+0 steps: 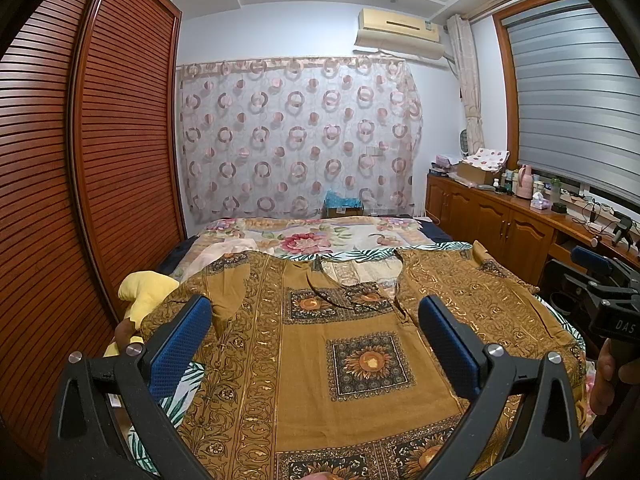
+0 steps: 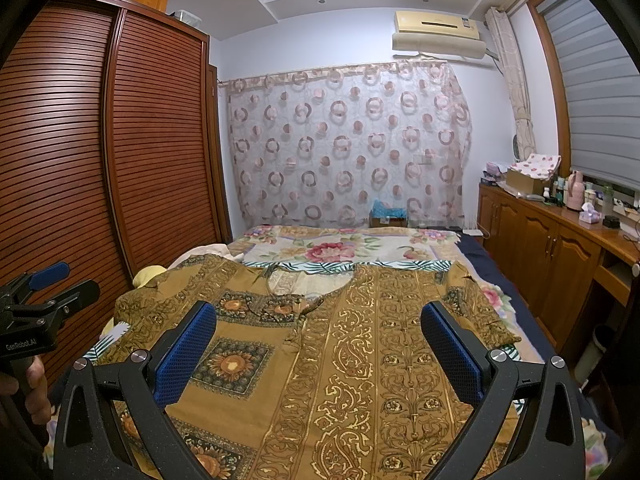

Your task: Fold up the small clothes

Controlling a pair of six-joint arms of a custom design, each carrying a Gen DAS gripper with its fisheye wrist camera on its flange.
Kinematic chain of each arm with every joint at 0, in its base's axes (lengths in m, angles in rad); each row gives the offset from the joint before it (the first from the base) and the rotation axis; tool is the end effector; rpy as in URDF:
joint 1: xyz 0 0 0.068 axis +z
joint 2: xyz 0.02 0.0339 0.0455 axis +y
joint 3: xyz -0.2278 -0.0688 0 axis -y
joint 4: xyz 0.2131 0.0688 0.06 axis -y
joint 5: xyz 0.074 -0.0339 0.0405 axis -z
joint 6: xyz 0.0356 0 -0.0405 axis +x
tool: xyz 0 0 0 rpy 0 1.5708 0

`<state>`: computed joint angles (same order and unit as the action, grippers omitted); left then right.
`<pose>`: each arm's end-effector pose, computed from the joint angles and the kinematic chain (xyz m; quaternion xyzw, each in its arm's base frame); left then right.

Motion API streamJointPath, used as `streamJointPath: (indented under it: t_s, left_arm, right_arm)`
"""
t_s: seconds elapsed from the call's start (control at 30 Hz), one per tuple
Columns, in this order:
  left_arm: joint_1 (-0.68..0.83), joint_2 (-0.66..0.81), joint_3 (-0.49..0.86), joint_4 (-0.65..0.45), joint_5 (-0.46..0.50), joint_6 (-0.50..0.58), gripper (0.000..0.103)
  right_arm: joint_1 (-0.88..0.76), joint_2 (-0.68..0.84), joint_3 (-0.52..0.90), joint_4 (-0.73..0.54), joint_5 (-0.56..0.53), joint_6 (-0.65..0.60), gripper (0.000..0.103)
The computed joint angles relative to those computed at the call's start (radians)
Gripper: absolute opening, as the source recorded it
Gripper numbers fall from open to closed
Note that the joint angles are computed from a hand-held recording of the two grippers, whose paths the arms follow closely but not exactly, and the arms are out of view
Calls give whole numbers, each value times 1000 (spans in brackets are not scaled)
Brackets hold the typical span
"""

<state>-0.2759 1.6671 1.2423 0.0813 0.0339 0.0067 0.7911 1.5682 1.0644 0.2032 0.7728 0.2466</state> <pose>0.3499 -0.1003 0.2702 0.1248 0.8079 -0.0910 0.5687 0.2497 0.2172 0.2615 0.0148 0.7783 0.0090 0.6276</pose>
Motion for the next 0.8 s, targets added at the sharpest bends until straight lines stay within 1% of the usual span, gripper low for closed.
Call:
streamJointPath:
  t_s: [0.33,0.4,0.43,0.5,0.53,0.57,0.63,0.67,0.73,0.8]
  left_arm:
    - [-1,0,-2,1,-2,0,103]
    - [3,6,22,-25,0,-1,103]
    - [11,9,52,-56,6,0,103]
    - [21,24,76,-80,6,5,103]
    - [21,17,66,-74,9,4,103]
    - [38,36,92,-92,14,6,103]
    - [57,47,91,-86,28,10,103]
    - [78,74,124,-107,37,14,103]
    - [90,96,101,-69,41,18,103]
    - [111,128,124,-74,45,30,103]
  right_arm:
    - [0,1,1,-3,-1,3,102]
    - [-3,5,8,-9,-10,8,102]
    - [-5,8,13,-14,-16,11,102]
    - [-14,17,22,-23,-37,19,102]
    - [-21,25,30,-25,-51,20,102]
    - [-30,30,38,-28,-67,20,102]
    - [-47,50,55,-34,-106,26,102]
    - [-55,59,64,-37,-124,28,102]
    - [-70,69,72,-36,-158,22,102]
    - [-91,98,106,-46,-201,11,102]
